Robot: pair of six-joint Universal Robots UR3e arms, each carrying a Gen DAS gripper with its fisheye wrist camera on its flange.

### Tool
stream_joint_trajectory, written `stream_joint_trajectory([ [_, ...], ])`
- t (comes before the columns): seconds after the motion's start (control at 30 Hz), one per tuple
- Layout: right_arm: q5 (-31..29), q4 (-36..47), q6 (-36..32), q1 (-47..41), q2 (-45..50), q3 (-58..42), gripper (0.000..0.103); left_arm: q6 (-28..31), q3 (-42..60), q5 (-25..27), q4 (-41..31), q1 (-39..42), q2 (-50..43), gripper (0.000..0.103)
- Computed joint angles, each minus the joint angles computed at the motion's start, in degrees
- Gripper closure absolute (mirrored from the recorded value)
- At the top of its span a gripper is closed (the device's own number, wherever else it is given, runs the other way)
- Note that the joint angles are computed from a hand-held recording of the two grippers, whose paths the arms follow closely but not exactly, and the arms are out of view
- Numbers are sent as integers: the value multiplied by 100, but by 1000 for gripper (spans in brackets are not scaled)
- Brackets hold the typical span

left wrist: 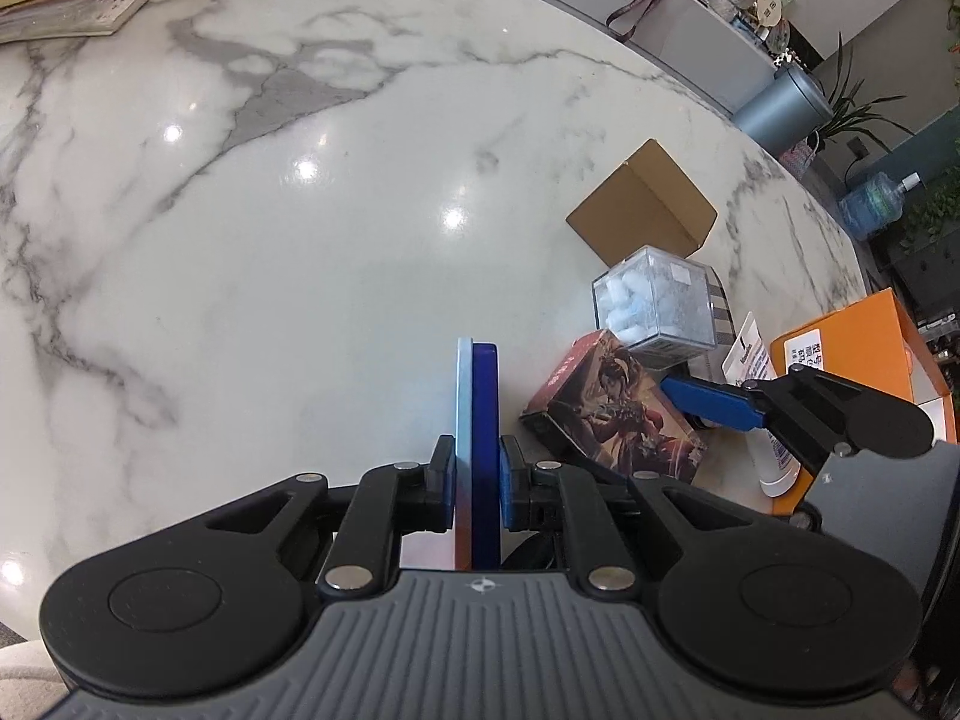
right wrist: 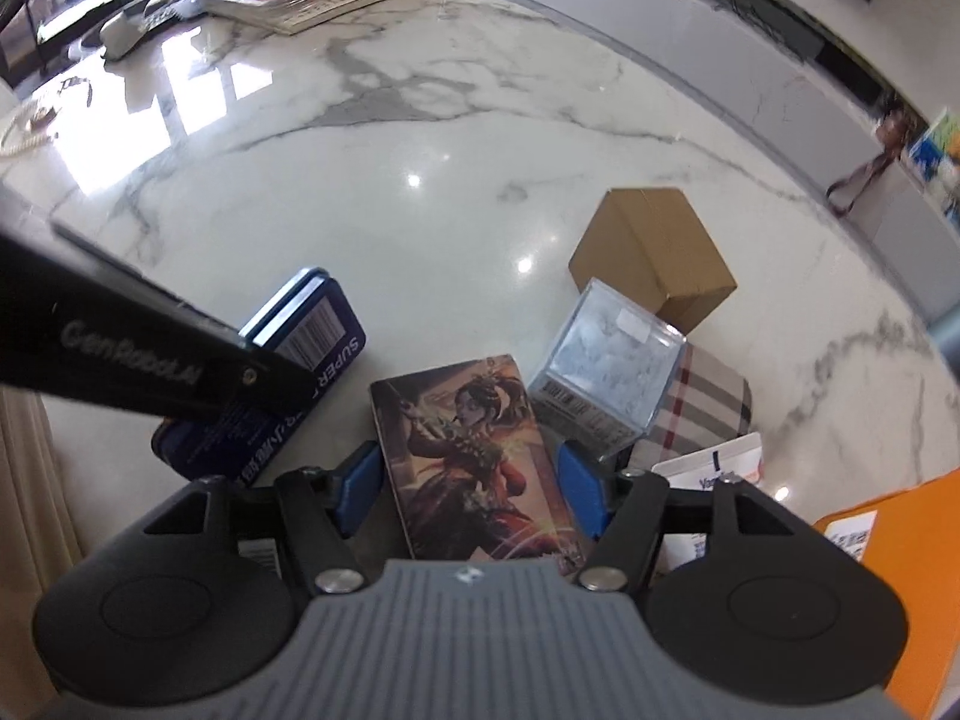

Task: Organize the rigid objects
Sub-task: 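Grasp the anime-picture card box with the right tool while the left holds the blue box, then carry both boxes over the orange box and lower them inside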

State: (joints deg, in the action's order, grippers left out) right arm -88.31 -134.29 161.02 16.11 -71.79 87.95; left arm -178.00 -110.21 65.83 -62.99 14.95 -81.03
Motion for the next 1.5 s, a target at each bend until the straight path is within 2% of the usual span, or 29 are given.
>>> stream_joint_trajectory([
  [0.2, 750, 474, 446, -392, 123, -266, 39, -65, -21, 35, 52, -7, -43, 88],
  [0.4, 911, 507, 766, -429, -127, -100, 40, -14, -184, -82, 148, 132, 278, 88],
  [0.5, 985, 450, 933, -501, -486, 121, 41, -9, -199, -195, -29, 234, 592, 88],
  [0.73, 1362, 213, 1277, -980, -1942, 974, 40, -126, 272, -649, -599, 294, 1276, 88],
  [0.97, 1900, 417, 1321, -2115, -3691, 1650, 40, -796, 1215, -1051, -217, -660, 911, 88],
  [1.1, 2326, 1176, 943, -3281, -4808, 1960, 40, -1345, 1903, -1056, 224, -1633, 143, 88],
  [1.23, 2973, 2462, 143, -4971, -5886, 2206, 40, -1828, 2930, -653, 423, -2768, -928, 88],
  [1.4, 3748, 4648, -1428, -7277, -6694, 2142, 40, -2462, 4302, -92, 252, -3848, -2243, 88],
  [1.5, 3729, 4990, -1843, -7888, -6747, 2296, 40, -2612, 5331, 289, -208, -4273, -3048, 88],
])
